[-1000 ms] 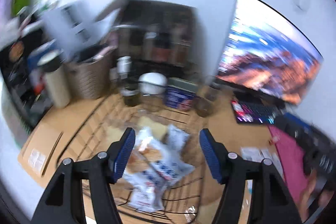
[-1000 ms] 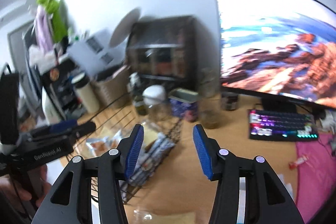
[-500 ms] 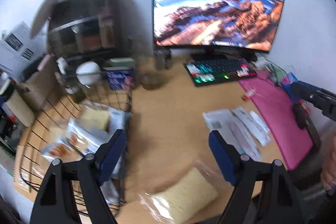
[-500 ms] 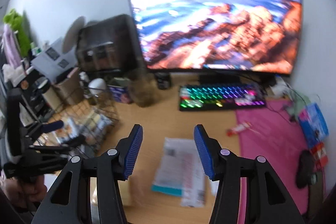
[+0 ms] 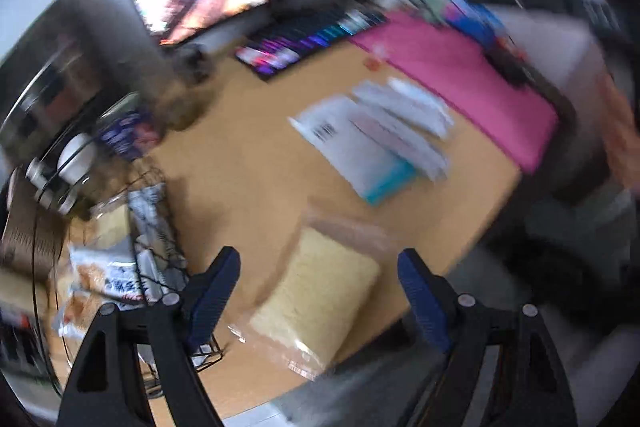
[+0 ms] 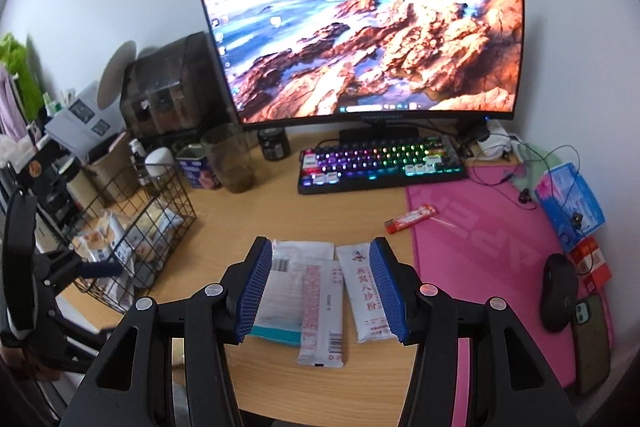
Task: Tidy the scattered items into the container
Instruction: 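Withdraw both tools from the basket toward the clear bread bag and white packets, then grasp clear bread bag with left tool while right tool grasps white YANWOBAZHENFEN packet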
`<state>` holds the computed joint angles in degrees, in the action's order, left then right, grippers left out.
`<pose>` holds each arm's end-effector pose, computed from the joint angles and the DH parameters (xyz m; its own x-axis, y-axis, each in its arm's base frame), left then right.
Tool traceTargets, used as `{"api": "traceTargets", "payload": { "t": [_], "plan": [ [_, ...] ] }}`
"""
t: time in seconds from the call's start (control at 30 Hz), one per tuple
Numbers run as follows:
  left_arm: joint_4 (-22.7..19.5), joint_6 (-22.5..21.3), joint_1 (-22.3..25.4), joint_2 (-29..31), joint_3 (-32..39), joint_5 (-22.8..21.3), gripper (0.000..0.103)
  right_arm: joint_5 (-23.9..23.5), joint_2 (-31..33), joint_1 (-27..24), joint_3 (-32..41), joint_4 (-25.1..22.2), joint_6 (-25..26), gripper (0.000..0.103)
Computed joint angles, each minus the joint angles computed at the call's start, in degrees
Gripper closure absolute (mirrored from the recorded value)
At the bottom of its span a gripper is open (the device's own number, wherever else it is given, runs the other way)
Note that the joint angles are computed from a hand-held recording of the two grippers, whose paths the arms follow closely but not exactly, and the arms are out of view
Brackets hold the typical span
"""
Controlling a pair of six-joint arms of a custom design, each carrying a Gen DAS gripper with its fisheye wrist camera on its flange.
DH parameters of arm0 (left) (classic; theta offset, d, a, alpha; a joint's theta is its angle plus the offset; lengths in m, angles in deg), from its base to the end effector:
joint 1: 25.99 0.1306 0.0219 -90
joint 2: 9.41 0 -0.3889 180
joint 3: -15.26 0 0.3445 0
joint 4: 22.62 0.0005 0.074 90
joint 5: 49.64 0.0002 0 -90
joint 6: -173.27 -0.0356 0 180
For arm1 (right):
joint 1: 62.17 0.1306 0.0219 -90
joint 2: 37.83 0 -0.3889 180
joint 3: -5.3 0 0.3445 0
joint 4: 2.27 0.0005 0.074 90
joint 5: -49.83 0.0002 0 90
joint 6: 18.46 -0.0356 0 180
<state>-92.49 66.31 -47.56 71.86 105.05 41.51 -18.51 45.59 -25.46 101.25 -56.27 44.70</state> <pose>0.3306 -0.1320 0.4698 -0.6708 0.5788 -0.4637 0.5982 0.7918 0.1230 0.3238 0.2244 0.5206 -0.6244 0.0578 -0.7789 -0.0582 0.9910 0.1202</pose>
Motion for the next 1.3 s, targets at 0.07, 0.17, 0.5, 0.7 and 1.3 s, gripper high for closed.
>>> {"api": "traceTargets", "payload": {
  "t": [0.07,0.17,0.5,0.7,1.3],
  "plan": [
    [-1.1,-3.7,-0.3,1.0,0.0,-1.2,0.020,0.3,0.2,0.2,0.1,0.2,0.2,0.052],
    [-1.3,-7.4,-0.9,2.5,-0.8,-6.3,0.020,-0.4,0.6,0.0,0.1,0.8,-0.1,0.052],
    [-2.2,-7.9,1.4,5.9,-3.6,-2.9,0.020,-1.6,6.4,-1.4,2.8,-6.7,1.5,0.052],
    [-2.0,-6.4,2.8,7.0,-4.0,0.6,0.020,-6.0,7.8,-4.0,1.0,-6.9,-0.1,0.052],
    [-1.2,-1.7,3.2,11.9,-2.6,3.1,0.007,-11.9,12.0,-8.6,-1.2,-7.0,2.3,0.052]
  ]
}}
